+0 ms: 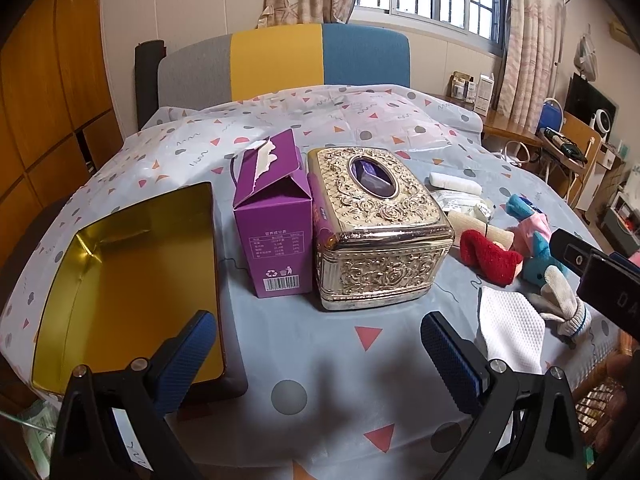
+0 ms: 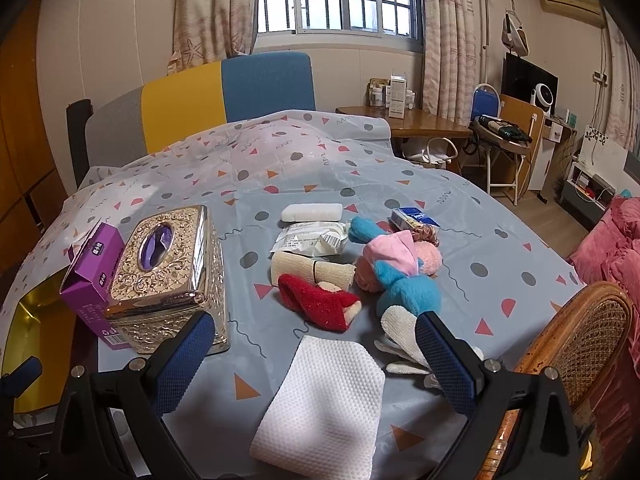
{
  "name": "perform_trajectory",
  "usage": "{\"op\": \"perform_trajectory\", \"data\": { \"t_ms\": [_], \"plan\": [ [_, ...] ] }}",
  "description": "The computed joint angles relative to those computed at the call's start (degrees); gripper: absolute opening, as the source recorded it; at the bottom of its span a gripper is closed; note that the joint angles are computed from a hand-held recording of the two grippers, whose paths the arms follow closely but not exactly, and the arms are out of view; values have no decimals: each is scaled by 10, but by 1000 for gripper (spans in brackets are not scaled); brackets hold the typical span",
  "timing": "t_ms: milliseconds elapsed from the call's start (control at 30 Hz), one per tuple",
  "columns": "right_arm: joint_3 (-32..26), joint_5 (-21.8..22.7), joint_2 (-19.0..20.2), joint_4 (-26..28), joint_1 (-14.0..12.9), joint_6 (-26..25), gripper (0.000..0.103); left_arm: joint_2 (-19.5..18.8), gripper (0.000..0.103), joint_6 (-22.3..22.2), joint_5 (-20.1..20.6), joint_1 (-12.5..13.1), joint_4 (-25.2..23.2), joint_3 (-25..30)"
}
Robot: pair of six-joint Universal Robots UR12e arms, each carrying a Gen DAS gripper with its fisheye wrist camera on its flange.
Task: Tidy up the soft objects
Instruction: 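Move both tools toward the white waffle cloth and soft items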
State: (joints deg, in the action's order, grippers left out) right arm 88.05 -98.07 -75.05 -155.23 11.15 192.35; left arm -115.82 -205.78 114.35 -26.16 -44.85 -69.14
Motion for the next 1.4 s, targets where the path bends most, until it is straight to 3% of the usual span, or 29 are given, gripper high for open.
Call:
{"op": "perform_trajectory", "data": {
  "t_ms": [1400],
  "plan": [
    [11, -2, -12, -16, -6, 4, 102, 1, 103, 9, -14, -2, -6, -1]
  ]
}}
